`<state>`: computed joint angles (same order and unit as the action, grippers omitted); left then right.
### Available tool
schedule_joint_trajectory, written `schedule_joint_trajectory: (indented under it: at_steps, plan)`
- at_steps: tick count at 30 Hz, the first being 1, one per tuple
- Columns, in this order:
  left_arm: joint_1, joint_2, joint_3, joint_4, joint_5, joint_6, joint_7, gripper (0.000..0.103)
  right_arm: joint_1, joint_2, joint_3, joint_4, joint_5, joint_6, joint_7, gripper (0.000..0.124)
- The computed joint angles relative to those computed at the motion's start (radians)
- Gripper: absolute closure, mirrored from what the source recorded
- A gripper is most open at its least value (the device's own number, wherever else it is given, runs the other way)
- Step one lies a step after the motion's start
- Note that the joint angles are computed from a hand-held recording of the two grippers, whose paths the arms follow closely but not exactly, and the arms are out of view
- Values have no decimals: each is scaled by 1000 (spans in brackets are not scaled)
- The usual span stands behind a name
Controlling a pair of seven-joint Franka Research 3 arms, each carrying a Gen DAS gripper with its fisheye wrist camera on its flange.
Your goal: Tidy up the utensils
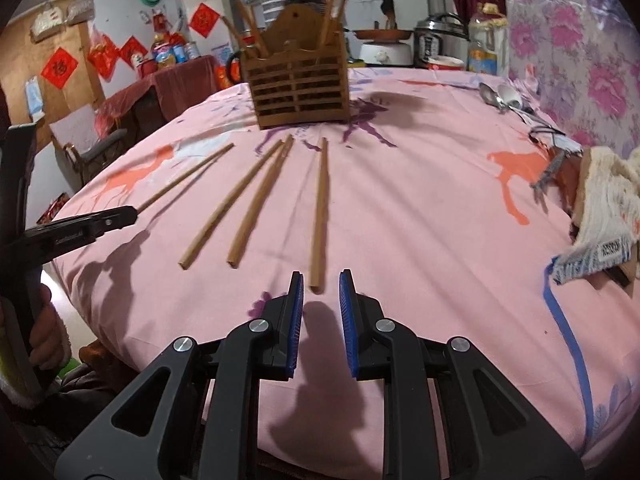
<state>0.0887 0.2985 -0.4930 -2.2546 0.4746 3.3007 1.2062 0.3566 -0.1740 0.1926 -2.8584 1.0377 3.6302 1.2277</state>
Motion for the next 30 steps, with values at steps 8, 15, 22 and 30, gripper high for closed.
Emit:
schedule_joint_trajectory:
  at_steps: [8, 15, 22, 30]
  plan:
    - [11, 18, -17, 10, -3, -20, 13, 97, 0, 63, -31, 41, -18, -6, -4, 117]
    - [106, -11, -116, 7, -19, -18, 27, 97, 4, 6, -12, 54, 93, 51, -104, 118]
    - [254, -62, -268, 48, 25, -3, 1, 97, -23, -92, -24, 97, 68, 106, -177, 118]
    - [433, 9, -508, 161, -5, -85, 67, 97, -69, -143, -34, 144, -22, 56, -155, 118]
